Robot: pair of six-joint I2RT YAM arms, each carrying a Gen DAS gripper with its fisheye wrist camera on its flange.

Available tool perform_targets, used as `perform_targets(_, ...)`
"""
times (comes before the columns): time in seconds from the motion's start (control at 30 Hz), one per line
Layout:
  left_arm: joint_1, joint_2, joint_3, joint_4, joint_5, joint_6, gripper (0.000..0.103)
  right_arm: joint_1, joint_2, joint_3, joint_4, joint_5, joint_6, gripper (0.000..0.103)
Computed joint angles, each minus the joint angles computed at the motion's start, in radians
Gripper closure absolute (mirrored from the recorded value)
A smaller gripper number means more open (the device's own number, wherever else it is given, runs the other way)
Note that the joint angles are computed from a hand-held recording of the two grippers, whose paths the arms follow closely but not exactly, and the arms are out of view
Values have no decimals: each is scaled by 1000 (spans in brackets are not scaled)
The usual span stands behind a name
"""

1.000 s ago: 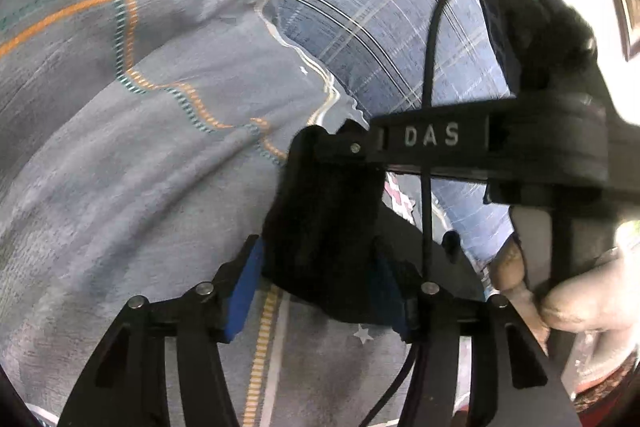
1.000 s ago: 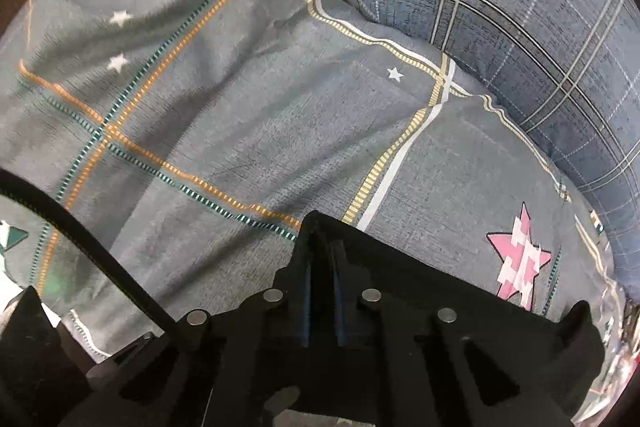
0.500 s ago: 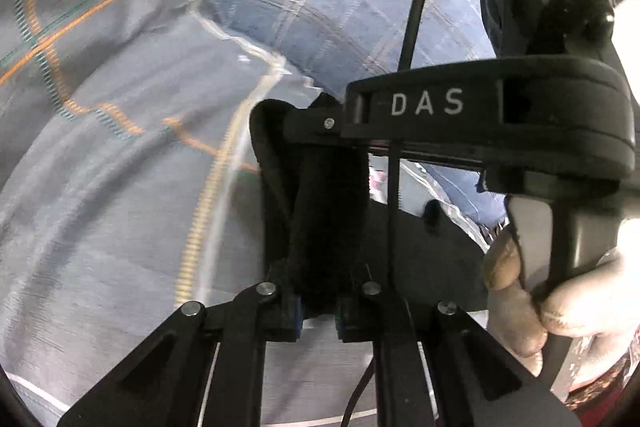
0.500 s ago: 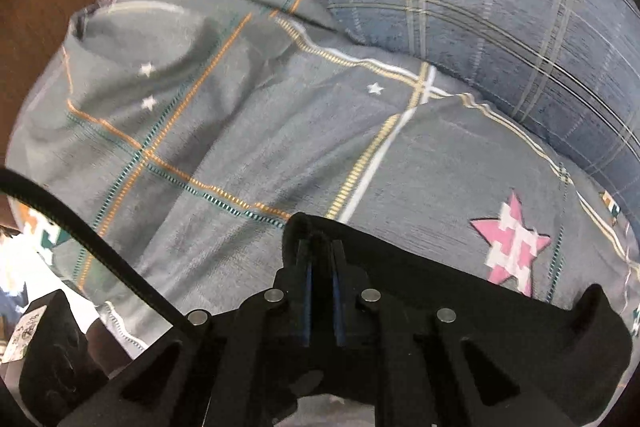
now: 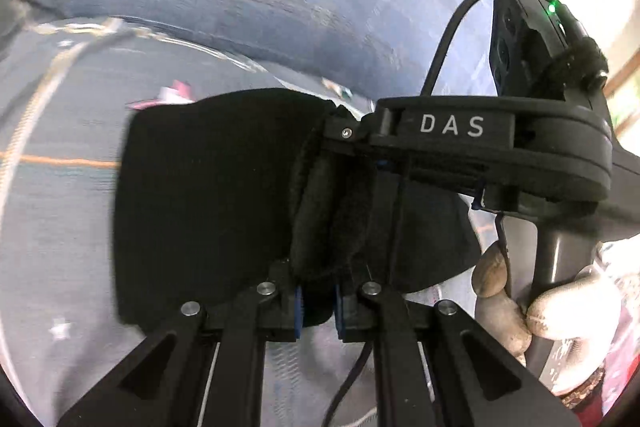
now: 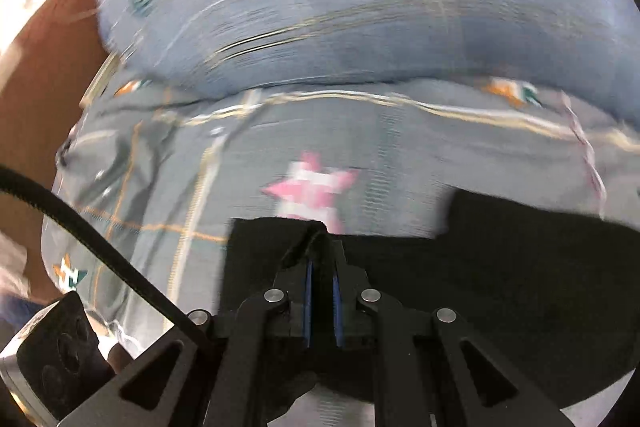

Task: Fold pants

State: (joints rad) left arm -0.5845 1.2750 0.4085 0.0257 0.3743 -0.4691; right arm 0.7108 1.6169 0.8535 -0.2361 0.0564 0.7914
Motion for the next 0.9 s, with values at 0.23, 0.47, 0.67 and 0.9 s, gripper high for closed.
perform_targets(0.23,-119,58,54,-23,-21,-16,72,-159,-193,-345,236,-55,36,67)
perform_targets(0.47,12,-371,-71,-280,103,35,55,-75,-498,-469,215,125,79,60)
perform_targets(0.67,58,-542,-113,-428,60,29,55,48,-287,-385,443,-24,59,60)
perform_targets(0.9,325,-713,-147,-654,212,179,55,-53,92,-362,763,-174,190,60)
